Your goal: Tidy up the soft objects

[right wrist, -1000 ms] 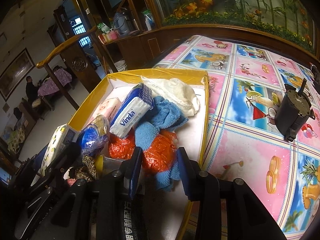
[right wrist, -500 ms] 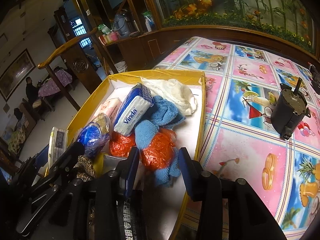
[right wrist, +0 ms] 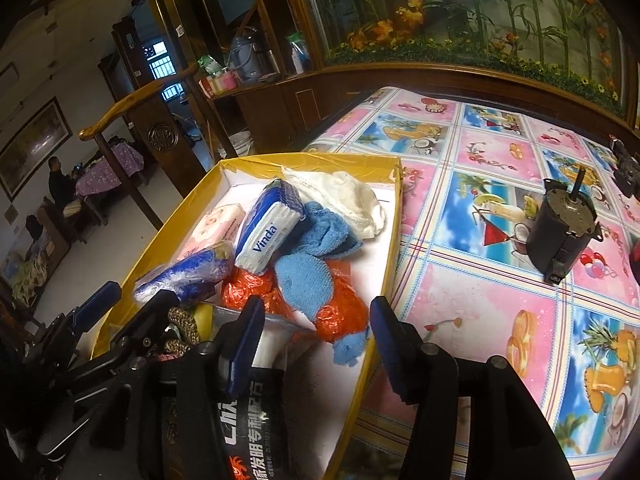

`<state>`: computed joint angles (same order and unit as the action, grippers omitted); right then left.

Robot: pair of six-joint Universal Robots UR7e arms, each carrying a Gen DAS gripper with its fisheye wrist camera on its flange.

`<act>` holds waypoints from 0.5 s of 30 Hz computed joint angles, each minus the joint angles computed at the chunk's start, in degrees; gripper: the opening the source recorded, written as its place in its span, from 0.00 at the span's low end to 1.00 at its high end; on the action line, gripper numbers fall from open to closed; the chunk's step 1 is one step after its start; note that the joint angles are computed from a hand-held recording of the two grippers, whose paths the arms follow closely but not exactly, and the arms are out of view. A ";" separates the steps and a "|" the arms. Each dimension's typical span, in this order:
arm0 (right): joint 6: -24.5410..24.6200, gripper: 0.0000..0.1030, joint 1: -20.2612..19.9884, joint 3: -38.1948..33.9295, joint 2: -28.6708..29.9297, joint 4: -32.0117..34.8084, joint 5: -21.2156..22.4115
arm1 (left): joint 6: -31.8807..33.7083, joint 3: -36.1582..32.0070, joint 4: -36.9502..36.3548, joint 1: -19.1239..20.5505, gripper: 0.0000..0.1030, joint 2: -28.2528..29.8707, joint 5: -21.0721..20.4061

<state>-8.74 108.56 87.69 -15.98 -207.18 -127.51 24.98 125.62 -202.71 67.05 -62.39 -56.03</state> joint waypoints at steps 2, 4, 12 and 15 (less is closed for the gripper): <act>0.10 0.64 -0.08 0.76 -0.33 -0.68 0.17 | -0.14 -0.11 -0.02 -0.13 0.84 0.21 0.09; 0.06 0.65 -0.02 1.47 -0.55 -1.63 0.09 | -0.06 0.03 0.29 0.06 0.85 -0.18 -0.03; -3.81 0.75 1.30 4.82 -0.73 -9.29 -2.69 | -0.91 1.18 -0.94 0.04 0.93 -0.85 -0.13; -5.98 0.79 2.00 6.69 -0.68 -13.12 -4.16 | -2.16 1.96 0.30 0.35 0.95 -2.59 -1.14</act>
<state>-14.71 110.56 94.37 -16.66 -220.30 -131.67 22.83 127.58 -202.41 67.41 -64.98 -57.17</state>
